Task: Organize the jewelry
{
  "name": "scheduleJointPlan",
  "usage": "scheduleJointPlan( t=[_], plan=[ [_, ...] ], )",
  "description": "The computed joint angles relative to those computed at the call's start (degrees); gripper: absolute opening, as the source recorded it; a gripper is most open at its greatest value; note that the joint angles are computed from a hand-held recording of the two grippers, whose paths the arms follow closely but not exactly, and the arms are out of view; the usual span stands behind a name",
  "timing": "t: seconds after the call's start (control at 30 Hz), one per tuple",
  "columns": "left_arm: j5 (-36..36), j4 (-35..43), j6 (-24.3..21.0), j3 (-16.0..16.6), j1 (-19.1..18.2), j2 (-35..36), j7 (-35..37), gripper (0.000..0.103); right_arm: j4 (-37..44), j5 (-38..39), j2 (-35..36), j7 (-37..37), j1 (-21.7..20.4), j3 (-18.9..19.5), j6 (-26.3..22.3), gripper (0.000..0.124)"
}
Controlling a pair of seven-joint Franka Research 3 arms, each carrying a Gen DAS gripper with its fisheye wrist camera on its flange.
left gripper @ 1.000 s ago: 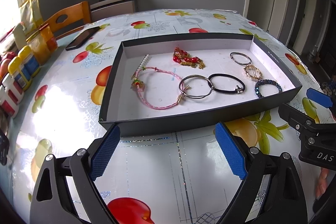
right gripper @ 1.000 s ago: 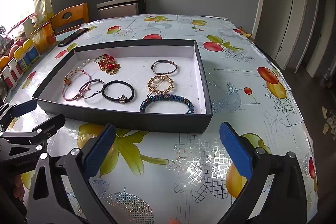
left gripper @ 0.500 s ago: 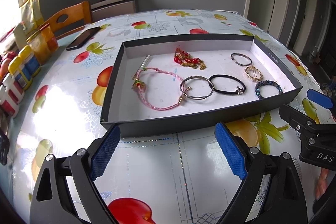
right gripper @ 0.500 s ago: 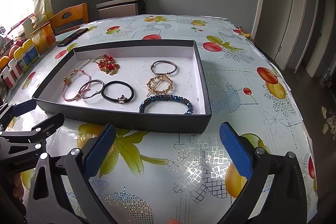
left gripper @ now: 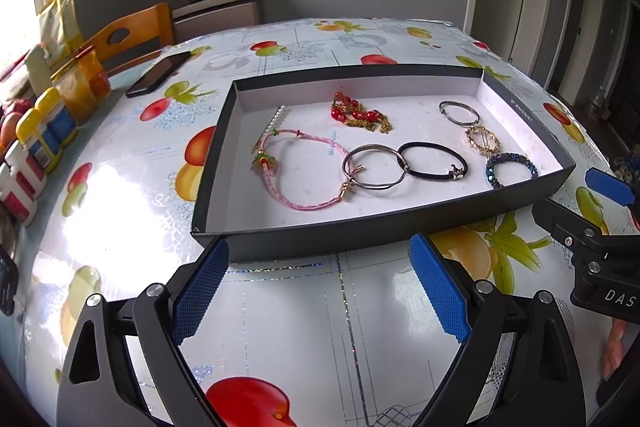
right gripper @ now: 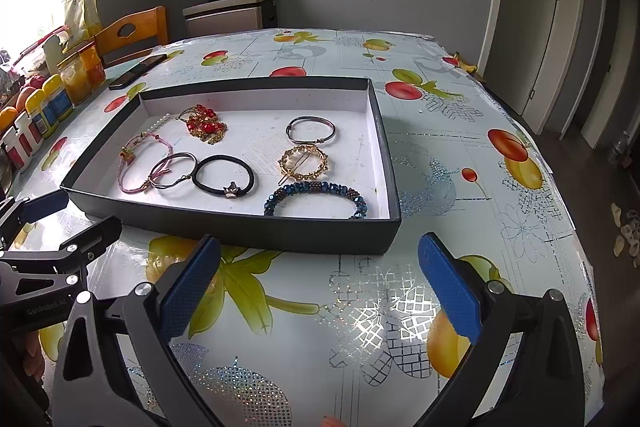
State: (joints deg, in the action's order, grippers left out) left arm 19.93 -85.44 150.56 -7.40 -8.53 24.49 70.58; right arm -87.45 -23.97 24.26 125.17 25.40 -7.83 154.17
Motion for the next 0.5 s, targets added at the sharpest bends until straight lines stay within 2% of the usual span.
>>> scheduleJointPlan(
  t=[0.5],
  plan=[
    [-0.05, -0.01, -0.18, -0.01, 0.04, 0.03, 0.43, 0.093, 0.05, 0.16, -0.03, -0.17, -0.06, -0.01, -0.06, 0.098]
  ],
)
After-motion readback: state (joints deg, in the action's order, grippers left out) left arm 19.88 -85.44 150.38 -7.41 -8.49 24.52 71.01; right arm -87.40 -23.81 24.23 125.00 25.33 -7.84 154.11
